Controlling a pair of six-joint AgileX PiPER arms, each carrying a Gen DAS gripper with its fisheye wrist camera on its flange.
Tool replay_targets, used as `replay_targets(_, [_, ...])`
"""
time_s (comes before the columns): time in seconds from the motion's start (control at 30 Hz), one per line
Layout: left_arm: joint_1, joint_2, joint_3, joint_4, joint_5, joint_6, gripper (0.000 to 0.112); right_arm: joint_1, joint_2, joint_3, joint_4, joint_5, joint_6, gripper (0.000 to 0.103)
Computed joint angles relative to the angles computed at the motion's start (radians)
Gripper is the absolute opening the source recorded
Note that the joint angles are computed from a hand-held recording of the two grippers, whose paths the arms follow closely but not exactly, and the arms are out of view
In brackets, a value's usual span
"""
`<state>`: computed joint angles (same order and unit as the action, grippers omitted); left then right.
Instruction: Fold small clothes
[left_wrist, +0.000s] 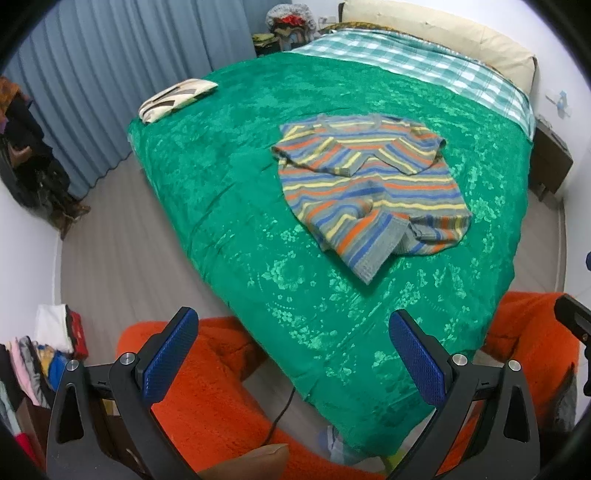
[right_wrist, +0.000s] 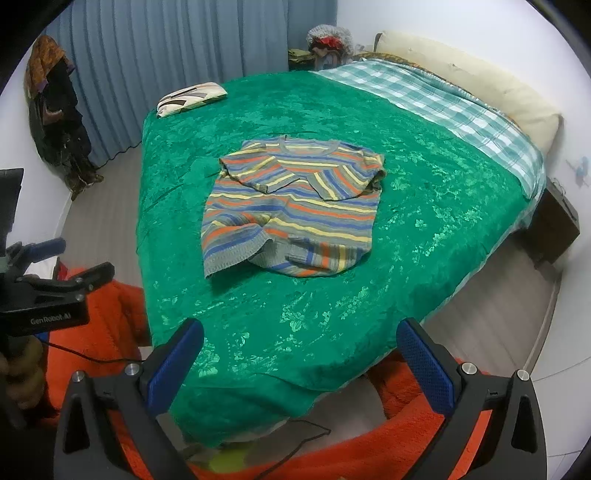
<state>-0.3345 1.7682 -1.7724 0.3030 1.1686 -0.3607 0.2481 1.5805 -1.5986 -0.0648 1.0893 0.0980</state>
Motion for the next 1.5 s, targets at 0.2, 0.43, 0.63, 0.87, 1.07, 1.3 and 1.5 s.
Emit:
replay_targets(0.2, [0.006,0.017,-0.017,-0.008,0.009,0.015,0.103,-0.001,0.008,-0.014,0.002,0.01,-0.001,0.103])
replay_targets(0.43, [0.001,0.035,-0.028,-0.002,0.013,0.021,0.103,-0.002,0.019,-0.024,0.002,0.016,-0.001,0.103])
replay_targets(0.63, [-0.001,0.042,-0.03,-0.011,0.024,0.028,0.103,-0.009,0.032,-0.027,0.004,0.02,0.003,0.103])
replay_targets(0.87, [-0.001,0.037,-0.036,0.002,0.028,0.019,0.103,-0.004,0.041,-0.034,-0.017,0.018,0.006,0.103])
replay_targets(1.07, [0.0,0.048,-0.051,0.0,0.044,0.024,0.103,0.004,0.048,-0.044,-0.066,0.027,0.04,0.103])
replay_targets(1.3, [-0.012,0.041,-0.052,0.028,0.037,0.007,0.103,0.007,0.062,-0.058,-0.093,0.042,0.052,0.103])
replay_targets(1.5, [-0.011,0.04,-0.05,0.019,0.04,0.014,0.103,0.008,0.069,-0.056,-0.113,0.057,0.079,0.103])
